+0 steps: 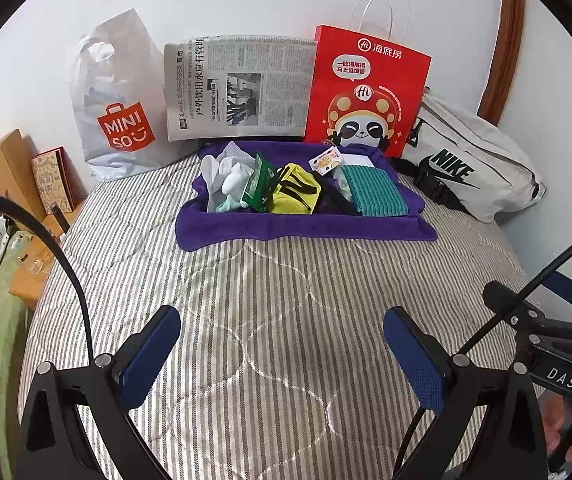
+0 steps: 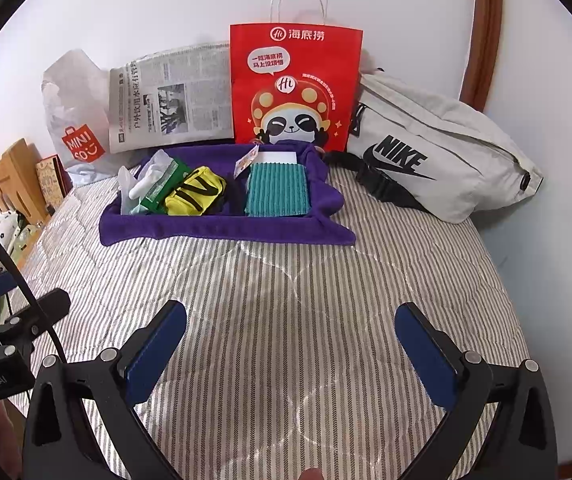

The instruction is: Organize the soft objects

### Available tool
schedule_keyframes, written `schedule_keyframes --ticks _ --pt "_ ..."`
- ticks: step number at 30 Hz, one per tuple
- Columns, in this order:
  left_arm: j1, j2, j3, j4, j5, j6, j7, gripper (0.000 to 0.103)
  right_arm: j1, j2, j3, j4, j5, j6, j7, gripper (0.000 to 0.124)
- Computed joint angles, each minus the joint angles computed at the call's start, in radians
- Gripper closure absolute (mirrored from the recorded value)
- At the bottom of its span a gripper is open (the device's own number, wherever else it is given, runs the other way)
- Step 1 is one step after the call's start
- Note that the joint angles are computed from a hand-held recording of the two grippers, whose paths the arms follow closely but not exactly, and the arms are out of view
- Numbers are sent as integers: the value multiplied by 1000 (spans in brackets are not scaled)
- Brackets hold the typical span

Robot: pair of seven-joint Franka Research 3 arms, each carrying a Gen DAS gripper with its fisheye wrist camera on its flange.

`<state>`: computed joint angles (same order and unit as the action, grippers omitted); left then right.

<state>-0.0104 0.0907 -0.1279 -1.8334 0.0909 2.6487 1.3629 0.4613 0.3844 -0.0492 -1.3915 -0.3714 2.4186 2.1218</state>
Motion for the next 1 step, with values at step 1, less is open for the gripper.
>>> schedule_keyframes --ticks 1 --pt "1 0 -1 -1 -7 0 7 1 1 2 -1 3 -1 -1 2 21"
